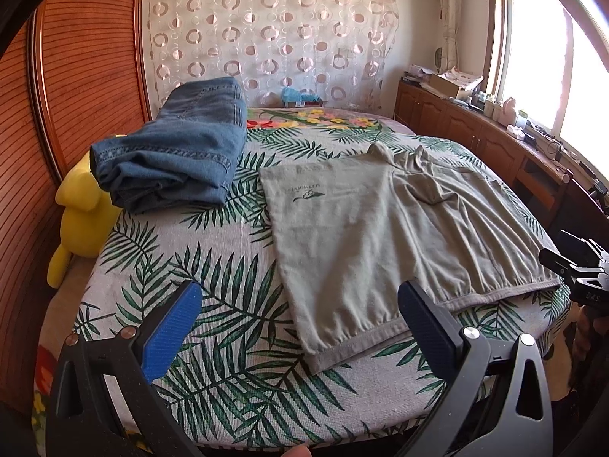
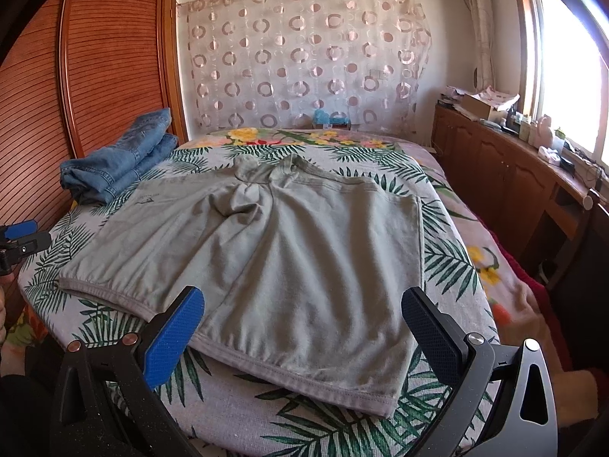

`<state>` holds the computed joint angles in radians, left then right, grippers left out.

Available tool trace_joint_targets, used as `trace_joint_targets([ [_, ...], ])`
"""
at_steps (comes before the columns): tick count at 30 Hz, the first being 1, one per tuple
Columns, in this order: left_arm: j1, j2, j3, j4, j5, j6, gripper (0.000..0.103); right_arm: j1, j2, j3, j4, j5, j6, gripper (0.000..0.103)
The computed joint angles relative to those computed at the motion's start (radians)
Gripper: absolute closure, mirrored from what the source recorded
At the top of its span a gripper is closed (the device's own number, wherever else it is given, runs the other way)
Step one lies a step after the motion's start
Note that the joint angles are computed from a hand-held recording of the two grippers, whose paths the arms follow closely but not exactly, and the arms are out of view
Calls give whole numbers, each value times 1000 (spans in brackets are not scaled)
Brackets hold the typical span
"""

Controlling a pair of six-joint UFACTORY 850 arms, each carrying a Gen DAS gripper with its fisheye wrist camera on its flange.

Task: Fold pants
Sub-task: 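Lower the left tool to the grey pants leg hem and close it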

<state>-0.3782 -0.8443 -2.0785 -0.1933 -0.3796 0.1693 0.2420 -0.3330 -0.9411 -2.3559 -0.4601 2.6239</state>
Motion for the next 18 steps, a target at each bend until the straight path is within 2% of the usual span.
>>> trace_joint_targets([
  [6,11,-11,-1,-59,-30,61,0,0,-13,-49,151,66,-151,0],
  [15,23,-14,20,-152,-78,154,23,-7,-22,-92,326,114,-327,0],
  [18,26,-12,26,-182,-92,189,35,-8,-22,-97,370,129,-371,0],
])
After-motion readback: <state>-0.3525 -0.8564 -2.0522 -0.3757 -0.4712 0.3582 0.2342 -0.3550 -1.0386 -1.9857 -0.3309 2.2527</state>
